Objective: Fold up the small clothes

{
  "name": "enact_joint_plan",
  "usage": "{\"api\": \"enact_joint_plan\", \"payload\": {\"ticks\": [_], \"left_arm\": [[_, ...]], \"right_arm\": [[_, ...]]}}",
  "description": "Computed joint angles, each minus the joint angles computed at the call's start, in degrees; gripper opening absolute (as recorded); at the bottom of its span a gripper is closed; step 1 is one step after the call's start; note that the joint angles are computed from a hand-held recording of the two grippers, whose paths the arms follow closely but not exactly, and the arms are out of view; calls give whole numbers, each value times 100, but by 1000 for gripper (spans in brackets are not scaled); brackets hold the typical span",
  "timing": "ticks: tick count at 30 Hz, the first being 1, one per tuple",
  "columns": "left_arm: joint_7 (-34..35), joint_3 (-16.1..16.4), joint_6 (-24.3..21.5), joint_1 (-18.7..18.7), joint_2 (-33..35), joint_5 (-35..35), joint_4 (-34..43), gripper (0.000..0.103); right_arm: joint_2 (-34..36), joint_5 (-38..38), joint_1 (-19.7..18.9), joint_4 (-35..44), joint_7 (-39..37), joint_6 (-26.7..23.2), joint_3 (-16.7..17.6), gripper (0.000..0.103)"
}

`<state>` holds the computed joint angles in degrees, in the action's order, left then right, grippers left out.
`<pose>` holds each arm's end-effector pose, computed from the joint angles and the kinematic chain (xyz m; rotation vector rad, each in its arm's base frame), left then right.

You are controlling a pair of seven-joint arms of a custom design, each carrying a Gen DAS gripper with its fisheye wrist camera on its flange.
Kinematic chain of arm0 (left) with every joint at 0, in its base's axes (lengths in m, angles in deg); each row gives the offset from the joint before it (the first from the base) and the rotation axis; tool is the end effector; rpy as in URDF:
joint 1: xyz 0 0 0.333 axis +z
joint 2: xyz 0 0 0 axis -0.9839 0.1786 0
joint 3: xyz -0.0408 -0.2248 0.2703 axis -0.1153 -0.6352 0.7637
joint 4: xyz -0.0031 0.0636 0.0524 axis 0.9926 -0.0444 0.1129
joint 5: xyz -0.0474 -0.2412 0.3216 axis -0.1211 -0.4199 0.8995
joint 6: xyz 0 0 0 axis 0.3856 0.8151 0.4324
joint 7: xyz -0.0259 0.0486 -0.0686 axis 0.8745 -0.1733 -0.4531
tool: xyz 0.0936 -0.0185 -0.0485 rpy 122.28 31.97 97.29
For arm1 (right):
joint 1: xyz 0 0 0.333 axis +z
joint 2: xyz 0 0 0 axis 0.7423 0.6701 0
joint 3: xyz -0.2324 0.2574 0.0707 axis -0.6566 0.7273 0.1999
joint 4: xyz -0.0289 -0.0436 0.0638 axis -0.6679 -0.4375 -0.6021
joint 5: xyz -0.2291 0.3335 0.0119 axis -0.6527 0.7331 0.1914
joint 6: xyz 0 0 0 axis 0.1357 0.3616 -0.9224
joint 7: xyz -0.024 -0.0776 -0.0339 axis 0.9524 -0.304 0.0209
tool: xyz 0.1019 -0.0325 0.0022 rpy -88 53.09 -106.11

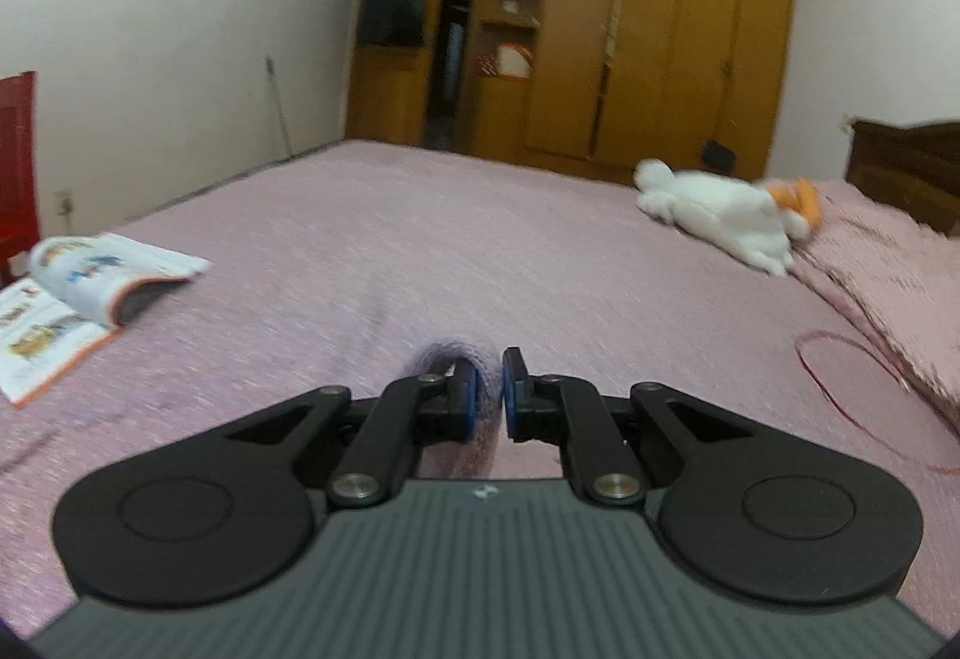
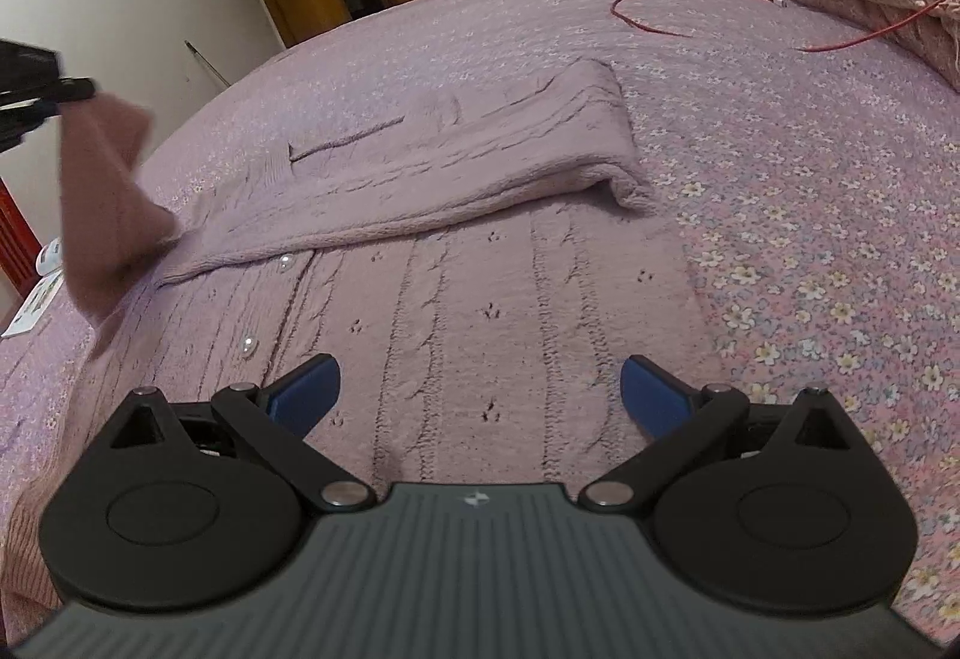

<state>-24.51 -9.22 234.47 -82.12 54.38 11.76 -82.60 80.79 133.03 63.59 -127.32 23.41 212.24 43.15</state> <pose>0.6803 -0.0876 0.5571 -1.6887 1.2729 -0.9821 0.5570 0.1309 0.4628 -1.5646 1.6684 -0.3966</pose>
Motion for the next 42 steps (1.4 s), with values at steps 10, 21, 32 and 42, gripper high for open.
{"api": "enact_joint_plan", "payload": {"ticks": [10, 21, 32, 42], "left_arm": [[2783, -694, 207, 133, 761, -2216, -54, 17], [4907, -1212, 228, 438, 219, -4097, -1042, 70], [4671, -485, 380, 224, -919, -4106, -2435, 70], [2522, -229, -49, 651, -1183, -2186, -2646, 70]], "right_arm": [[-24, 1355, -35, 146, -1190, -188, -6, 103], [-2, 1386, 5, 167, -1125, -199, -33, 103], [175, 1131, -192, 776, -256, -1481, -153, 103], [1038, -168, -201, 2119, 819, -2267, -4, 103]]}}
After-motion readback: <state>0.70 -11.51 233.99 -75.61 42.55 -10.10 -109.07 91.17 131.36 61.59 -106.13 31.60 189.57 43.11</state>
